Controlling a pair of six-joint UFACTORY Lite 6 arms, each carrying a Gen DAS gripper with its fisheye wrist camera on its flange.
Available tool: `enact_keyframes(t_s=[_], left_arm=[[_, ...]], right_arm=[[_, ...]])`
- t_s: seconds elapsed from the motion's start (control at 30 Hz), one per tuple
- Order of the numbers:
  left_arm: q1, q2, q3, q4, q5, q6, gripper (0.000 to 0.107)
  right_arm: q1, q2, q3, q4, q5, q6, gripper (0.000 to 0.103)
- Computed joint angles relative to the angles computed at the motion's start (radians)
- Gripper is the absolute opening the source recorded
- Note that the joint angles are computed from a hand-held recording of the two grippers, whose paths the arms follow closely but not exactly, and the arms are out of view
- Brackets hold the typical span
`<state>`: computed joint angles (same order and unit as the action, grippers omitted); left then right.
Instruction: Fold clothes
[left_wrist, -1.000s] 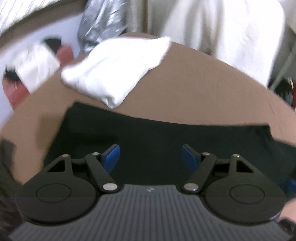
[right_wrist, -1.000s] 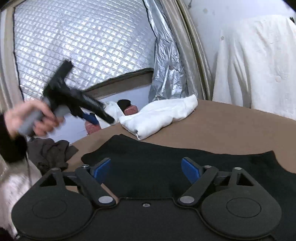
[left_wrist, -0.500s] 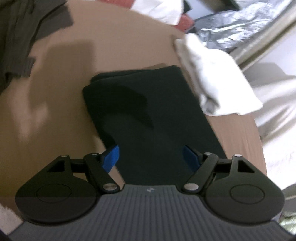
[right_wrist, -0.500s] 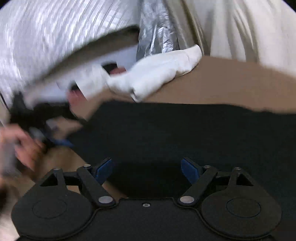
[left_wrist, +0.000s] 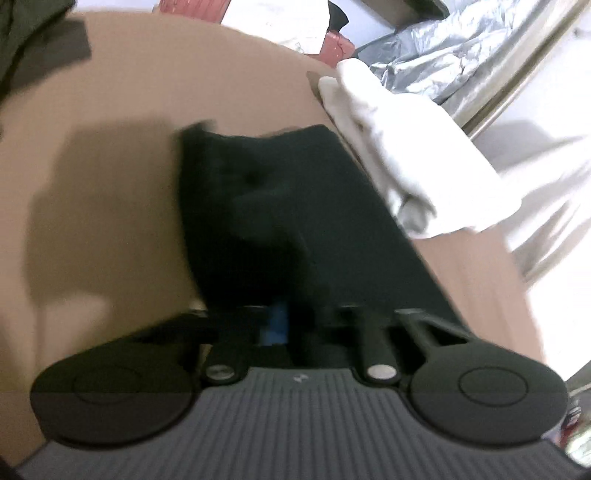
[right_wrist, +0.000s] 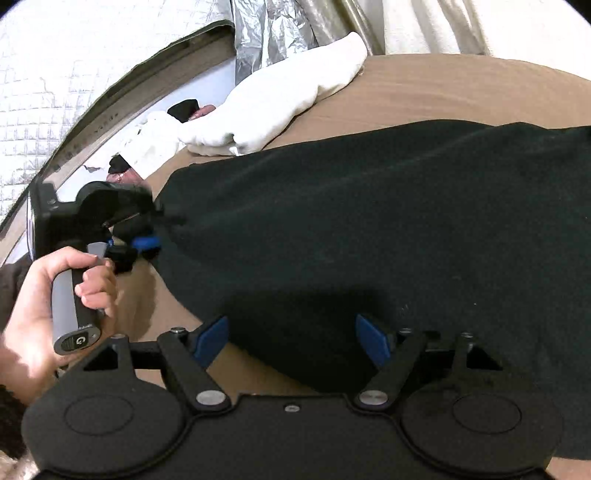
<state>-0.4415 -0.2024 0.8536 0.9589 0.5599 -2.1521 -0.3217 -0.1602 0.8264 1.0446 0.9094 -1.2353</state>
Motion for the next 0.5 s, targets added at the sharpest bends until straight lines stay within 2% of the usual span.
enact_keyframes(t_s=[0.13, 0.23, 0.4, 0.5], left_arm=[[-0.037, -0.004, 0.033, 0.063, 0.028, -0.012, 0.005], [-0.061, 0.056, 0.115, 0.250, 0.049, -0.001, 0.005], [-0.287, 0.063, 0.228, 0.484, 0.088, 0.012, 0.005], [-0.388, 0.163, 0.370, 0.484, -0.007, 0.140, 0.006]], right_arm=[[0.021, 0.012, -0.003, 0.004, -0.041, -0.046, 0.080], [0.011, 0.035, 0.030, 0.000, -0.038, -0.037, 0.080], [-0.229, 0.276, 0.190, 0.091, 0.214, 0.153, 0.080], [-0.371, 0.332, 0.277, 0.089, 0.291, 0.213, 0.081]])
